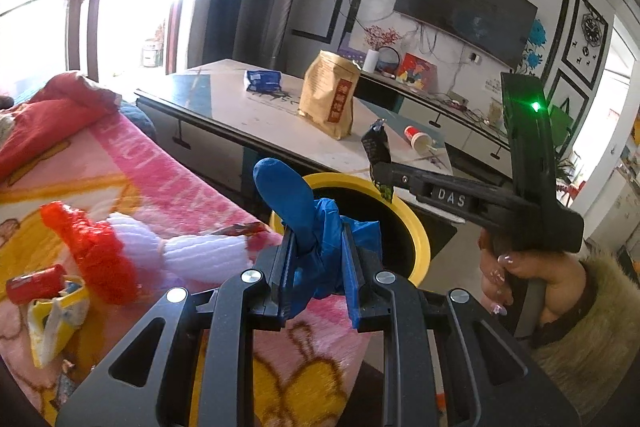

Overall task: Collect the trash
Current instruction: 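Carry the snack packet and blue glove with both tools over the bin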

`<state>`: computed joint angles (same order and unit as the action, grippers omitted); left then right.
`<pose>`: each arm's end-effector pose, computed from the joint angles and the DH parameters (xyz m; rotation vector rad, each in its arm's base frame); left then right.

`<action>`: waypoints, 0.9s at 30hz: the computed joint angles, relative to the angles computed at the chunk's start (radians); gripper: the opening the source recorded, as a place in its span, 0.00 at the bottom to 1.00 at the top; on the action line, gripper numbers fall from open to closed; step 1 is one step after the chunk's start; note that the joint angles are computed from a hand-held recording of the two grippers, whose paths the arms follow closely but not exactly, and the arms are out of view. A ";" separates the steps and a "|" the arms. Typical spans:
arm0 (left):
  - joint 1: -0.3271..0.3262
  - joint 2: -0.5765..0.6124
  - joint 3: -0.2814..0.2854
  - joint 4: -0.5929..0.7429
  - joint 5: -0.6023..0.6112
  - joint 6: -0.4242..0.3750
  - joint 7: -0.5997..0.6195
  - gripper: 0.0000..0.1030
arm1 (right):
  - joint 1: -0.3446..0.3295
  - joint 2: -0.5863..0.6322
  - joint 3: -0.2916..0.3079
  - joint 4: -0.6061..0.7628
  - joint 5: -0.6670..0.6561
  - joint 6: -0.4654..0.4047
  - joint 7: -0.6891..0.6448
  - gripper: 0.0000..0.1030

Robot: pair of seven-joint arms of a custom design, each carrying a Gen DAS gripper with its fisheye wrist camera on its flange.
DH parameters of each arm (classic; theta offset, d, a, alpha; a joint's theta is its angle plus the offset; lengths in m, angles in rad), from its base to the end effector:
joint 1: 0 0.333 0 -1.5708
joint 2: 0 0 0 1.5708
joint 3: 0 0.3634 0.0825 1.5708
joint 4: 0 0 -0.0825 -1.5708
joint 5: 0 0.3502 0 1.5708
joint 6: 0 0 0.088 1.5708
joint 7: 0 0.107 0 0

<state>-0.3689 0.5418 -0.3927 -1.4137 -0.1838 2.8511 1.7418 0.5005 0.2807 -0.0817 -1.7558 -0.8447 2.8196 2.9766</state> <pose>0.6015 -0.4417 0.5668 -1.1978 2.3569 -1.3575 0.5850 0.3086 0.5468 -1.3887 1.8231 -0.5916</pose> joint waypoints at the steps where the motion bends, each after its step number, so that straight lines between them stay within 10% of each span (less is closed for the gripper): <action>1: -0.007 0.013 0.004 0.018 0.005 -0.010 -0.003 0.20 | -0.004 -0.003 -0.002 -0.009 0.004 0.003 0.005 0.02; 27: -0.162 0.267 0.079 0.404 0.105 -0.260 -0.073 0.20 | -0.085 -0.030 -0.012 -0.176 0.159 0.076 0.036 0.02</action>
